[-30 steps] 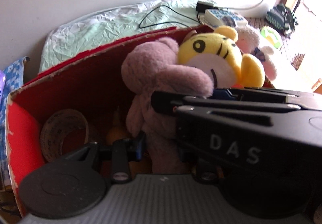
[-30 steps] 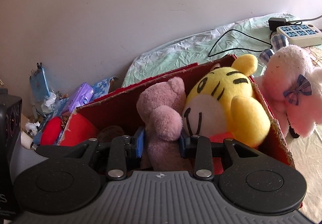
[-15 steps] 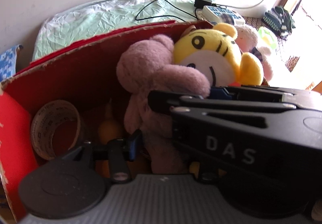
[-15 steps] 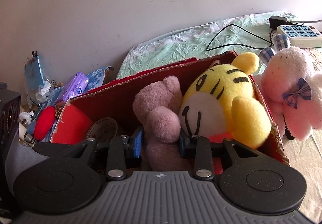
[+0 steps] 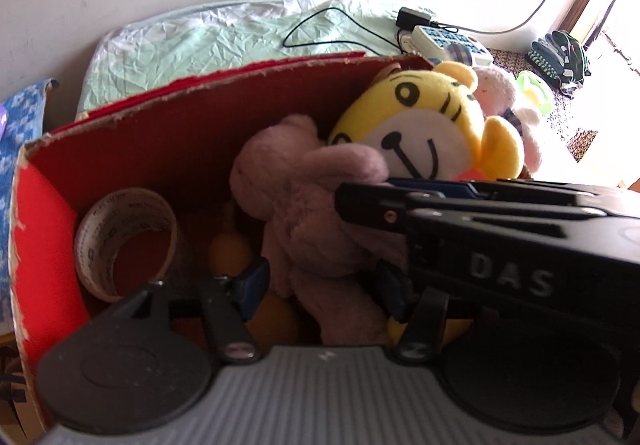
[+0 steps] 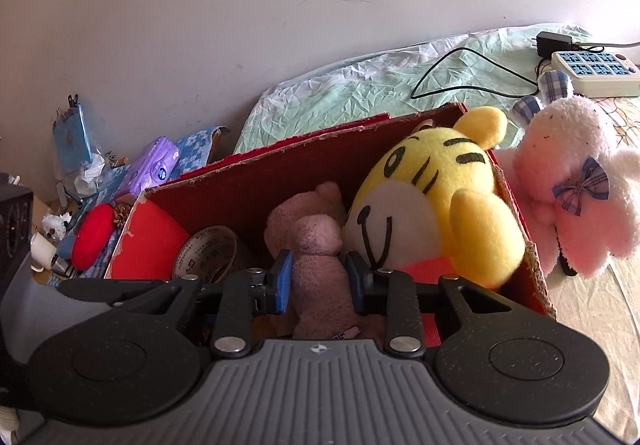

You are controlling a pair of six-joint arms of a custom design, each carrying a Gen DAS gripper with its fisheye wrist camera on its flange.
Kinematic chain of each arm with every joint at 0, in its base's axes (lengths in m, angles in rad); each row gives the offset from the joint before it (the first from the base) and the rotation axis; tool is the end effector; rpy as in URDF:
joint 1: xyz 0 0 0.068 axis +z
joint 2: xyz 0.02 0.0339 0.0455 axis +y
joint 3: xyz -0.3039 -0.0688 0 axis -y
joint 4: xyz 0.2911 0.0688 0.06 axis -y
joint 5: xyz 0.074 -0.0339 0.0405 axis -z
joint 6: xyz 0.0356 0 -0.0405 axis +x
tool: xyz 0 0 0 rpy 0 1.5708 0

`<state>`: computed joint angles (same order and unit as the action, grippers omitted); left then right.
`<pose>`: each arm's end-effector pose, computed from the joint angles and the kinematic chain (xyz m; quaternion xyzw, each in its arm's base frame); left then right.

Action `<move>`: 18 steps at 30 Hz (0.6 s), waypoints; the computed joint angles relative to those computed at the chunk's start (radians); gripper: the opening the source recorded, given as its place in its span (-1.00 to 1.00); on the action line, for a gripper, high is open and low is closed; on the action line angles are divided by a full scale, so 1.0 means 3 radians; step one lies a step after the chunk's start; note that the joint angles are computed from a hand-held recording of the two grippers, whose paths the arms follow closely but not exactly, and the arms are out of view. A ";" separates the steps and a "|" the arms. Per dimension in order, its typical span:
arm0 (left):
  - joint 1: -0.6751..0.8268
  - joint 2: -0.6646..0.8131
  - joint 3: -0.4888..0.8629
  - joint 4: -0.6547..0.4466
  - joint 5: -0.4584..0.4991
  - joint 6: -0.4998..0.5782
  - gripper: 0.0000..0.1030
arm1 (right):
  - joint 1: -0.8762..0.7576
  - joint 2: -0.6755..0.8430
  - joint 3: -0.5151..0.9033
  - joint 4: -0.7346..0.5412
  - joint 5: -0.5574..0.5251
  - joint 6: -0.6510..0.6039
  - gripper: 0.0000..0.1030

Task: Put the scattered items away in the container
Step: 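Lower the pink teddy bear into the red box beside the tiger, then open the right gripper to release the pink teddy bear in the box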

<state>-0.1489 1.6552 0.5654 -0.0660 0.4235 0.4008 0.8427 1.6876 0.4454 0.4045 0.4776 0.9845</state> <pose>0.2712 -0.0555 0.0886 0.3013 0.9090 -0.1787 0.2256 0.1964 0.1957 0.0807 0.1488 0.8988 0.1408 0.3876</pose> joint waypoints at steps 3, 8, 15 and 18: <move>0.0028 -0.0031 -0.0042 -0.0005 0.0013 0.0046 0.10 | 0.0066 -0.0093 0.0004 -0.0169 0.0002 -0.0024 -0.46; 0.0032 -0.0054 -0.0095 -0.0011 -0.0008 0.0160 0.10 | -0.0032 -0.0244 0.0098 -0.0601 -0.0331 -0.0045 -0.46; 0.0066 -0.0016 -0.0099 -0.0011 0.0050 0.0162 0.09 | -0.0197 -0.0235 0.0171 -0.0788 -0.0642 -0.0061 -0.46; 0.0083 -0.0060 -0.0124 -0.0001 0.0046 0.0182 0.09 | -0.0116 -0.0285 0.0162 -0.0822 -0.0555 -0.0046 -0.43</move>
<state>-0.1241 1.6371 0.5282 -0.0662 0.4372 0.4553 0.8078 1.6022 0.4941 0.1580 0.3111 0.9709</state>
